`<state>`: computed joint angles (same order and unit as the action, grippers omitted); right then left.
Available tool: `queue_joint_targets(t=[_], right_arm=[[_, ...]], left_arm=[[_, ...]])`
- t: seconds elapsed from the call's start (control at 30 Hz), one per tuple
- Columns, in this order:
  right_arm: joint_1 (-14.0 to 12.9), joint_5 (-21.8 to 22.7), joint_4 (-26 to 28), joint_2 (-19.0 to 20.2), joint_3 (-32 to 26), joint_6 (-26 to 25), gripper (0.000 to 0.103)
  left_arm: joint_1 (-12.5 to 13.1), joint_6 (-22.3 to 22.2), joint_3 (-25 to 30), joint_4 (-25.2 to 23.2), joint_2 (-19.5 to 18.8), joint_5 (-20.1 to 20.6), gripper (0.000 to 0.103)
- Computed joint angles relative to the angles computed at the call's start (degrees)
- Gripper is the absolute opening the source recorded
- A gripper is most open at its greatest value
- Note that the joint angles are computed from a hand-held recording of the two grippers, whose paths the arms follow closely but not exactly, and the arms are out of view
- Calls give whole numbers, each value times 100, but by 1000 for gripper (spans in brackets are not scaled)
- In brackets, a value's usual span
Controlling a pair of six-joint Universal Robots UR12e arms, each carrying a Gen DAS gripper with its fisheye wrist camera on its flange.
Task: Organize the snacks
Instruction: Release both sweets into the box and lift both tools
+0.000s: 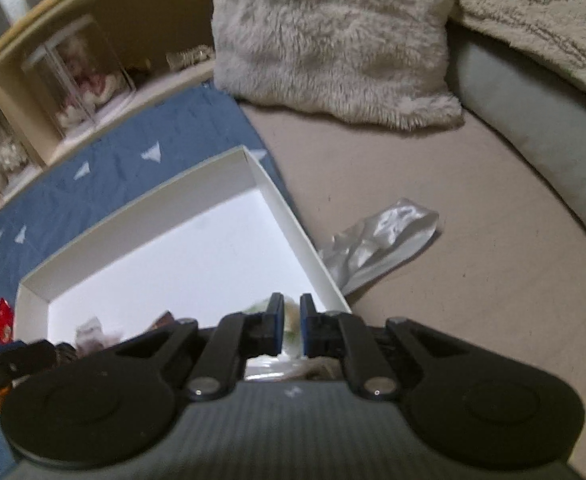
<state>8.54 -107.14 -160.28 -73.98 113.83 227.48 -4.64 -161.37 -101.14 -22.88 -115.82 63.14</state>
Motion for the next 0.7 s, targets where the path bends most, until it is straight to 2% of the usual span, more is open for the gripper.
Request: queue_joint_targets(t=[0.23,0.4,0.47,0.7], right_arm=[[-113,577,286,118,-130,-292,10],[-103,212,-220,209,-61,24,11],[-65,22,-166,201,-79,95,11],[-89,85,-242,35,20,131,13]], left_arm=[[-9,66,-25,-62,19,-12,65],[-12,93,-5,-84,9,2,65],[-10,93,-1,-87,7,-5,65],[-6,90,5,-154,0,-22,65]])
